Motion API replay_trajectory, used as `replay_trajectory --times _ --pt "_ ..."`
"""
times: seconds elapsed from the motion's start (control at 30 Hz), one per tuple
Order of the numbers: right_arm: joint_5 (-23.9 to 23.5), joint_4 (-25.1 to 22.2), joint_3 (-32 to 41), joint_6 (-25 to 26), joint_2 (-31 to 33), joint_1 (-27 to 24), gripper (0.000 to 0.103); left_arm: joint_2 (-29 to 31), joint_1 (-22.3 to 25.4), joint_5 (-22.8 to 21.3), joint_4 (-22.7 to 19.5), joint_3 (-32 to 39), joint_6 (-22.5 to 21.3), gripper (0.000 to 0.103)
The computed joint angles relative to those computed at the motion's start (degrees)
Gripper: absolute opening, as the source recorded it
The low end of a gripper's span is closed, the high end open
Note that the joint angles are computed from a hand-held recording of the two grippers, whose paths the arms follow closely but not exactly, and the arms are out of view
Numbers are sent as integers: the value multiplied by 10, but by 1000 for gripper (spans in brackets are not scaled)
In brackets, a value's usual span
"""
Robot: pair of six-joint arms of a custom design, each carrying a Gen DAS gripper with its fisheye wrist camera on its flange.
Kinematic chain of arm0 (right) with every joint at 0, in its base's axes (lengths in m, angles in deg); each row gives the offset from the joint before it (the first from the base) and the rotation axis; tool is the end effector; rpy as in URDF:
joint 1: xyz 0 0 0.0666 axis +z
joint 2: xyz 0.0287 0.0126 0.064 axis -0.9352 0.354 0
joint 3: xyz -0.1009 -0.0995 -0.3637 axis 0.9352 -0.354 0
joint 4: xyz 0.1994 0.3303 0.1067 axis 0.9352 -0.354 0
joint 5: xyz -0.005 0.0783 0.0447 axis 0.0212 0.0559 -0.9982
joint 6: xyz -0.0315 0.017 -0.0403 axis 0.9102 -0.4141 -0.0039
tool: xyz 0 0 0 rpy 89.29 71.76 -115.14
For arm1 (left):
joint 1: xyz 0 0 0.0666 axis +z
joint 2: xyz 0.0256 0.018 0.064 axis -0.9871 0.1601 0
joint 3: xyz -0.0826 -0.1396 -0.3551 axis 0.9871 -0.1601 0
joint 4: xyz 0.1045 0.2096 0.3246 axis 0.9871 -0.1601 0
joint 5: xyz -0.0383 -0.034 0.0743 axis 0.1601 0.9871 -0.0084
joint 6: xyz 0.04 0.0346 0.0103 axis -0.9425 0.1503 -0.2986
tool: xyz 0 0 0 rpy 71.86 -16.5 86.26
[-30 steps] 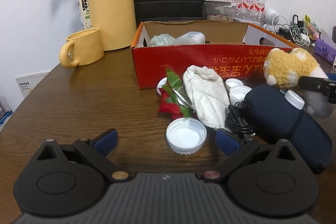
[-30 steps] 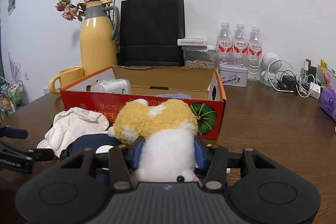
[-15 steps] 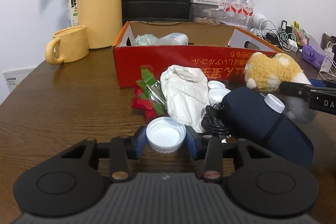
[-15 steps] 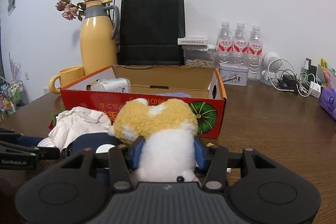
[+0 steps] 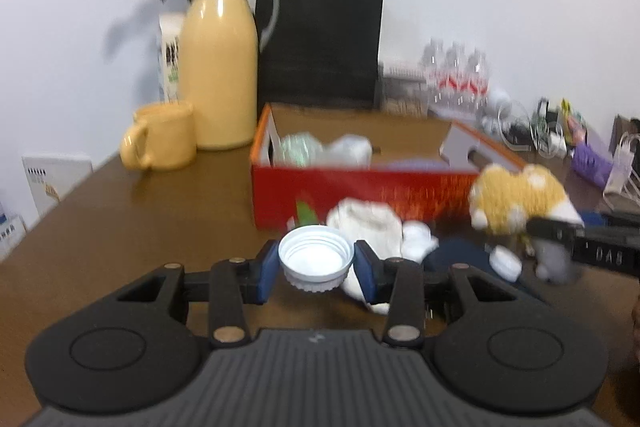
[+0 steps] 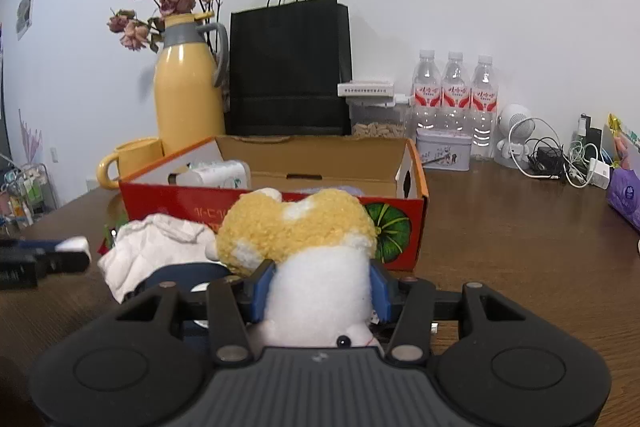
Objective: Organize objects
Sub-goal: 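Carry the bottle cap and plush toy into the box and open both grippers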
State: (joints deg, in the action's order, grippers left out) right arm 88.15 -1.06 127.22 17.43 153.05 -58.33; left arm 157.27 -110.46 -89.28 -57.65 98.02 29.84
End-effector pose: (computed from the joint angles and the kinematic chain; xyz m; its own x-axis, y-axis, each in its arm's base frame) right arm 0.4523 0.0858 0.4001 -0.4016 -0.0026 -0.9158 -0.1307 0.9899 0.0545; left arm 0.4507 -0.2455 0.4404 -0.4436 0.0231 -0.8959 0.1645 0.9848 -0.0561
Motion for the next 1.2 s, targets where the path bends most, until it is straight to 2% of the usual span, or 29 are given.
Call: replay_trajectory --times 0.17,0.33,0.43,0.77,0.93,1.2 --pt "3 3 11 1 -2 -1 48 15 7 -5 34 36 -22 41" --pt "5 11 45 2 15 -2 48 51 10 -6 68 91 -26 41" --pt "5 9 79 2 40 -3 48 80 12 -8 73 130 -22 41" --pt "15 -6 200 -8 140 1 48 174 20 -20 40 247 5 41" --pt "22 -23 255 -26 191 1 48 226 25 -35 5 309 23 41" --pt "20 -62 302 -36 247 -10 48 274 39 -10 -54 357 37 41"
